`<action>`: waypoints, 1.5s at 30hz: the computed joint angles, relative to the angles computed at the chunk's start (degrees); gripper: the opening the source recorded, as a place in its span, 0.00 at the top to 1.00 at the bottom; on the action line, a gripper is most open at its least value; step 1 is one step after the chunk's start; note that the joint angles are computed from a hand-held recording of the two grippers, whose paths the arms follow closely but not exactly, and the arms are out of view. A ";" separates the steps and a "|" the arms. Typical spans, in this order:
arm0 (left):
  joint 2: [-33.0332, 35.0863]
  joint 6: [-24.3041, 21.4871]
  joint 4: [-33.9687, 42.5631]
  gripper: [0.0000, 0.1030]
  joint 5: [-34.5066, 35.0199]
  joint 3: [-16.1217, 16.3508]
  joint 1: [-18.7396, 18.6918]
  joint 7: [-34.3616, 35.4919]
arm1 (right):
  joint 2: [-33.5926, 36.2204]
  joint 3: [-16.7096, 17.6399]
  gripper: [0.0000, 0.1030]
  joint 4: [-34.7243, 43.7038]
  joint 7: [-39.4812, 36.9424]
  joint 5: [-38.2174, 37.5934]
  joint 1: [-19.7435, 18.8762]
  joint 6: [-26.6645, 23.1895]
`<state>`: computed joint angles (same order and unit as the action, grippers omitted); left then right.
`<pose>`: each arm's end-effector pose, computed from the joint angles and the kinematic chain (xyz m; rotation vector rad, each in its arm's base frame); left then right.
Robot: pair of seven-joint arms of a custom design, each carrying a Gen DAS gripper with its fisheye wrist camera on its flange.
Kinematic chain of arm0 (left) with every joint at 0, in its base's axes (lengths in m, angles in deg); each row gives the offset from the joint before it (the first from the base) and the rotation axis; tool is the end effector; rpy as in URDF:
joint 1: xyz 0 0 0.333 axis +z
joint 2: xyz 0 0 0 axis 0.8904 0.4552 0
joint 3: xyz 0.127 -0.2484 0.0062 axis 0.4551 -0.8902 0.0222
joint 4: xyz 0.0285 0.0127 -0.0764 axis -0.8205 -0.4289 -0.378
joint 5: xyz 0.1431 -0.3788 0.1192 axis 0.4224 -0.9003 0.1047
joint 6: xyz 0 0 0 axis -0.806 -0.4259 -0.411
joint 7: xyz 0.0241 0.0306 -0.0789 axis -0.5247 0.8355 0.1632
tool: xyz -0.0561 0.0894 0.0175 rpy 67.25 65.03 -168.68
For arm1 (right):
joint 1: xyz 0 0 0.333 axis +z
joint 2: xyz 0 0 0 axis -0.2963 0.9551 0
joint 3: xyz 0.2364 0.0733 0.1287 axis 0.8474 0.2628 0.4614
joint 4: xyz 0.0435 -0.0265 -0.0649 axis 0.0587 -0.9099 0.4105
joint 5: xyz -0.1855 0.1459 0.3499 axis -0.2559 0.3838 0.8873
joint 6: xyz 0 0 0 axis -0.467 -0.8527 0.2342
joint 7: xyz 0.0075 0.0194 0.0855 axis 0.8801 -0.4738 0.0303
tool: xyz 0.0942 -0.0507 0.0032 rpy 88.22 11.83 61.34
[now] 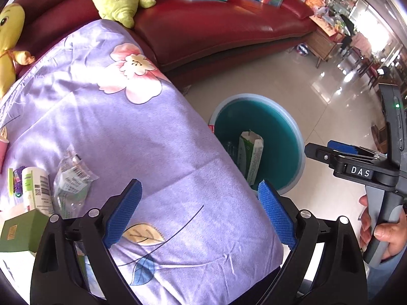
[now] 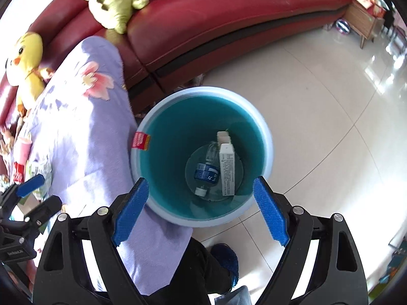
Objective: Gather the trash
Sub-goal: 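Grasp the green box with the left tool while the right tool grasps the white supplement bottle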
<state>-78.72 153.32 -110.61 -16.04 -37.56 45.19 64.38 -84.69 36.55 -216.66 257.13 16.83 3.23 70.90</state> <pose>0.5545 -0.3559 0.4254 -1.1261 2.8048 -0.6717 0.4220 0.2347 0.3976 -1.1987 2.5331 -0.3108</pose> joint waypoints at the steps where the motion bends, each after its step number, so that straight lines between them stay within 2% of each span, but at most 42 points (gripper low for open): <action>1: -1.42 0.34 -1.25 0.10 -0.78 0.21 0.54 0.64 | 1.04 0.10 0.22 1.30 -0.81 0.17 0.37 -0.14; 6: -7.99 2.44 -6.94 0.06 -3.92 1.86 3.07 3.27 | 7.03 1.07 0.22 8.67 -3.88 -0.02 2.09 -1.19; 10: -12.50 5.40 -11.41 0.06 -2.85 3.20 4.72 2.17 | 12.77 1.39 0.19 15.43 -6.44 -0.13 3.49 -1.54; 11: -13.36 6.19 -12.49 0.06 -1.72 3.45 5.17 1.05 | 14.27 1.48 0.16 17.07 -6.80 -0.18 3.83 -1.58; 16: -16.58 8.48 -16.77 0.06 2.92 4.46 7.64 -4.89 | 20.95 1.47 0.16 23.86 -9.76 0.93 5.69 -1.41; 24: -17.12 9.88 -21.09 0.06 7.72 4.47 9.90 -13.80 | 25.92 1.17 0.16 26.63 -13.52 5.49 7.34 0.94; 31: -15.19 15.74 -22.48 0.04 23.58 3.03 11.53 -28.44 | 25.70 1.15 0.16 24.10 -13.80 8.80 7.75 3.66; 37: -13.96 13.91 -20.82 0.04 22.42 5.38 12.46 -27.95 | 25.94 1.00 0.16 24.38 -14.09 9.53 7.67 3.58; 45: -15.56 13.18 -22.39 0.04 21.38 7.48 15.56 -25.56 | 31.40 1.45 0.16 31.27 -17.71 10.26 8.29 1.43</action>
<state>-94.27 166.50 -133.00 5.34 -30.08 60.75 38.82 -53.29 38.00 -185.38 239.42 27.09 11.52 72.33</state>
